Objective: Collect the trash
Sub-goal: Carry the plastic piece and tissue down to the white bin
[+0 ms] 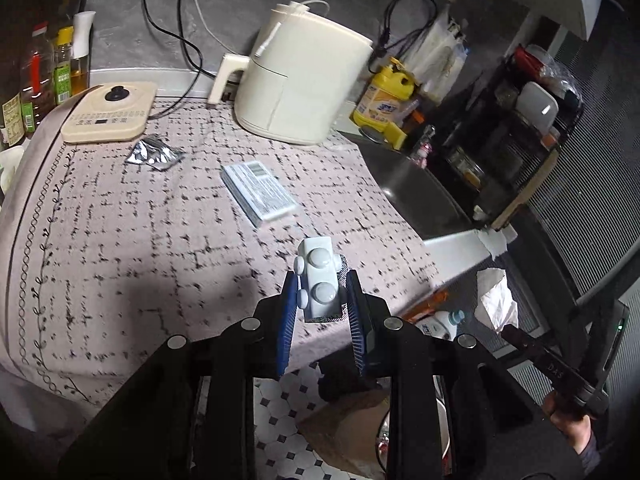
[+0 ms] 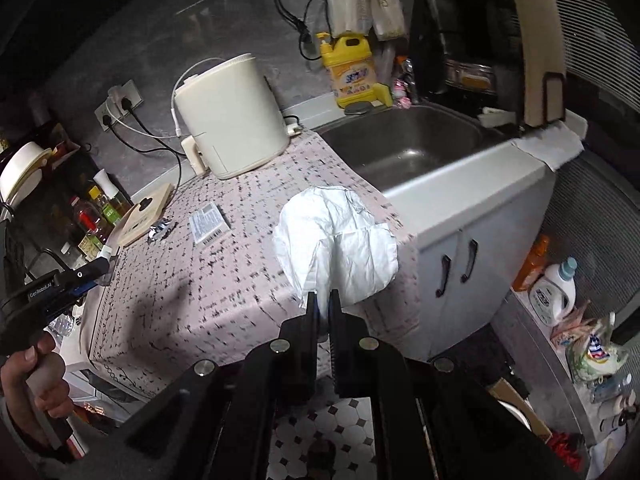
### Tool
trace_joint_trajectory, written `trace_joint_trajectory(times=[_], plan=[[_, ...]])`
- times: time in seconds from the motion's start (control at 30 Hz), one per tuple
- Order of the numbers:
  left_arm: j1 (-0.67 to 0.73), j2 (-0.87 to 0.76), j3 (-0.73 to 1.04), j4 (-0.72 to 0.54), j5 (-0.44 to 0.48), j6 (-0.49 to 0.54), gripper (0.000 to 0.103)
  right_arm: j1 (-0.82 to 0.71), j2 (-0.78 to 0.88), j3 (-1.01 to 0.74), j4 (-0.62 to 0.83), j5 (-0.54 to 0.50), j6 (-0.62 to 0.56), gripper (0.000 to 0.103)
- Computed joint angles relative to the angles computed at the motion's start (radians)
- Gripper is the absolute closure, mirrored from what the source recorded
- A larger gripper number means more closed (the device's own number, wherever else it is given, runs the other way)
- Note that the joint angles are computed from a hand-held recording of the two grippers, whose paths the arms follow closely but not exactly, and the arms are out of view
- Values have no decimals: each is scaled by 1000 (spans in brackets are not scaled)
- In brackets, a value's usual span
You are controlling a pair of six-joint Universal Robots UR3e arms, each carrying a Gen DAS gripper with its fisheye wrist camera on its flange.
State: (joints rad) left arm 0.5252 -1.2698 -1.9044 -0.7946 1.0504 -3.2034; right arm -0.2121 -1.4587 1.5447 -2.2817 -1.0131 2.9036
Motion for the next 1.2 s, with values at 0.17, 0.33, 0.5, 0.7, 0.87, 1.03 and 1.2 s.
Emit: trace_joint_trajectory(times=[0.17,0.33,0.5,0.7,0.87,1.03,1.2], plan=[[-108,-15,-41,50,36,-43,79,-127,-139,183,57,29,-89,97],[-245,-83,-70,117,78,-91,79,-261,-256,353,122,23,-193,97],[-388,-179,-67,183,117,-135,79,-395,-337,473,188,8,-289,97],[-513,-283,-56,236,132,-169,79,-534,-406,611,225,-41,-395,94],[-579,-339,-46,247,137,-179,79,-598,-384,671,242,-95,-459,76],[-638,-397,-8,238,151,-178,79,-677,-415,739,222,-98,-492,36],[-704,-468,53,222,150,-181,78,-802,-485,744,308,-80,-551,35]])
